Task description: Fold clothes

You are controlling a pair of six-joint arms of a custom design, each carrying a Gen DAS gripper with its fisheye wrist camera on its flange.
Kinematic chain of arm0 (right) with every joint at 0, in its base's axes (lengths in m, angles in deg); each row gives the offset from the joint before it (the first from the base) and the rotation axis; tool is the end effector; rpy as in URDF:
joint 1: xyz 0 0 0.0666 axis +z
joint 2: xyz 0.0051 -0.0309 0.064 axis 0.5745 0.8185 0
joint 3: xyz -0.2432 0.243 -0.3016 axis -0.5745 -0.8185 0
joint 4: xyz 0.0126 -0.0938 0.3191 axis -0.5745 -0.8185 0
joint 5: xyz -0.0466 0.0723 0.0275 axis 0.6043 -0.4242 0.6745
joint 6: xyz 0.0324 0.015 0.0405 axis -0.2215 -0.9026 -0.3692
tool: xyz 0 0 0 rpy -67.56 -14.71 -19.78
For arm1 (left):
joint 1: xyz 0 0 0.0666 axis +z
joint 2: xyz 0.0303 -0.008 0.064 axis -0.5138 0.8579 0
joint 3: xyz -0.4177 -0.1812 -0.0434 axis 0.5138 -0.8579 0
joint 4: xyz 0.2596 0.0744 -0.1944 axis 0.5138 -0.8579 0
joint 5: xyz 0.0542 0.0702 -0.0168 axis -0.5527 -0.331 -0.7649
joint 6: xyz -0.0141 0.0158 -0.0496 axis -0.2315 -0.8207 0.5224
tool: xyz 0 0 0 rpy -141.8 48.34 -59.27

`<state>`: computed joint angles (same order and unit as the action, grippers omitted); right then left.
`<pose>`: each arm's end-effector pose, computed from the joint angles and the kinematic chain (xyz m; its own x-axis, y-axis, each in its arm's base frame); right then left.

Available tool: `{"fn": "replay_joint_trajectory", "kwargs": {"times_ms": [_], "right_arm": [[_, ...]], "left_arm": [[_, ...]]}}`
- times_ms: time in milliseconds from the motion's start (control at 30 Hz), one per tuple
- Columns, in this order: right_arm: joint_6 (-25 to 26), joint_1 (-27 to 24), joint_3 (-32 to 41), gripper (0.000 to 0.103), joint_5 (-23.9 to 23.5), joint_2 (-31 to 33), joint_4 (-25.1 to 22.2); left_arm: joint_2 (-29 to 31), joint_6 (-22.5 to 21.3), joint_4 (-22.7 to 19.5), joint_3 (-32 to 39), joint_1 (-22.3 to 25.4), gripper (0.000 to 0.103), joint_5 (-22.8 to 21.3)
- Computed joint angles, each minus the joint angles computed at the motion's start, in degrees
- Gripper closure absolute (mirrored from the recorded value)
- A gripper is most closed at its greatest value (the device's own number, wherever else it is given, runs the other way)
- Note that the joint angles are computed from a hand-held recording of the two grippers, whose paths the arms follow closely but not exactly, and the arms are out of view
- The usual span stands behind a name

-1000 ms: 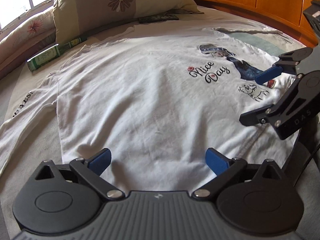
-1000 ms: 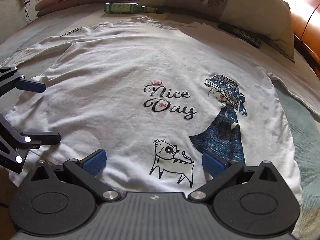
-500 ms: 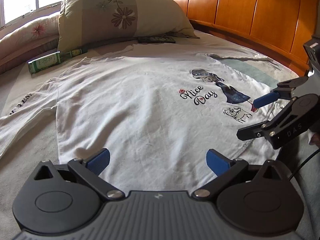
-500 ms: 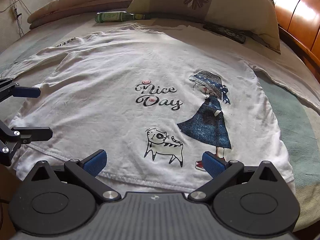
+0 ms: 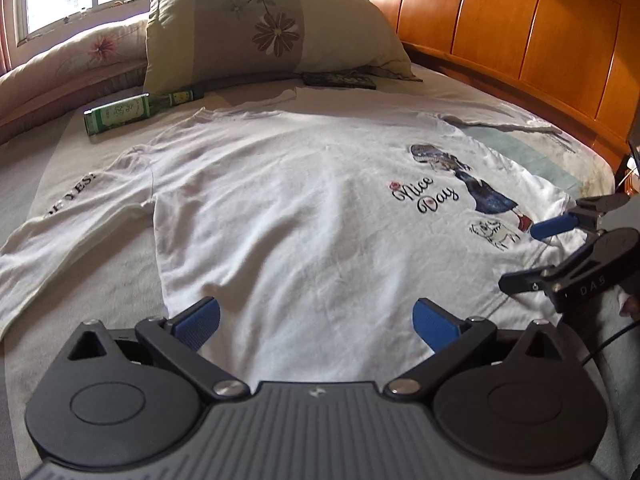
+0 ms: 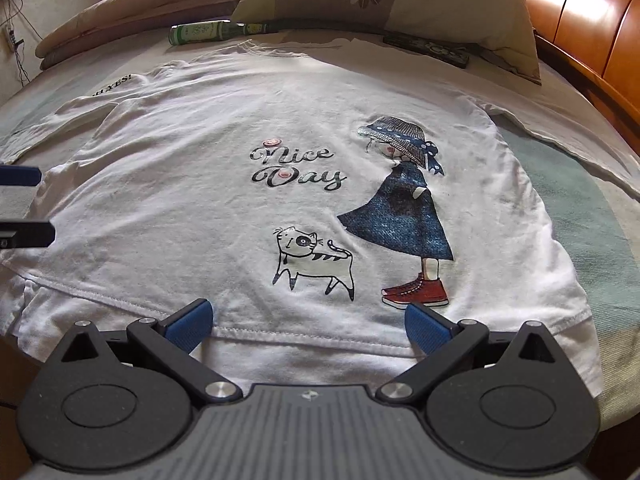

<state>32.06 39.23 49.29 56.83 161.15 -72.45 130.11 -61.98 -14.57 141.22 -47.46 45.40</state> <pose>0.5830 0.0441 0.2606 -0.7821 -0.0812 -0.6179 -0.1255 0.9917 0.0285 0.6232 -0.1918 0.2881 -0.6080 0.3047 -0.7331 0.4733 0.8805 -0.0266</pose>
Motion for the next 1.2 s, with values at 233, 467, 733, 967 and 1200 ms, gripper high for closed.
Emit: {"fn": "replay_joint_trajectory", "kwargs": {"times_ms": [233,467,733,967,1200], "right_arm": [[-0.1,-0.1,-0.7,0.0,-0.1,-0.3,0.6],[0.6,-0.5,-1.6,0.0,-1.1,-0.5,1.9],[0.0,-0.3,-2.2,0.0,-0.6,-0.5,3.2],[-0.2,-0.4,-2.1,0.0,-0.6,-0.5,3.1],[0.1,-0.4,-2.8,0.0,-0.8,-0.6,4.5]], "left_arm": [[9.1,8.3,-7.0,13.8,2.3,0.001,5.9],[5.9,12.5,-8.6,9.7,5.3,0.001,4.1],[15.3,8.2,-16.7,32.2,5.1,0.001,8.7],[22.4,9.0,-25.3,43.1,5.2,0.002,6.7],[15.4,5.7,-20.0,30.8,5.4,0.002,-1.2]]}}
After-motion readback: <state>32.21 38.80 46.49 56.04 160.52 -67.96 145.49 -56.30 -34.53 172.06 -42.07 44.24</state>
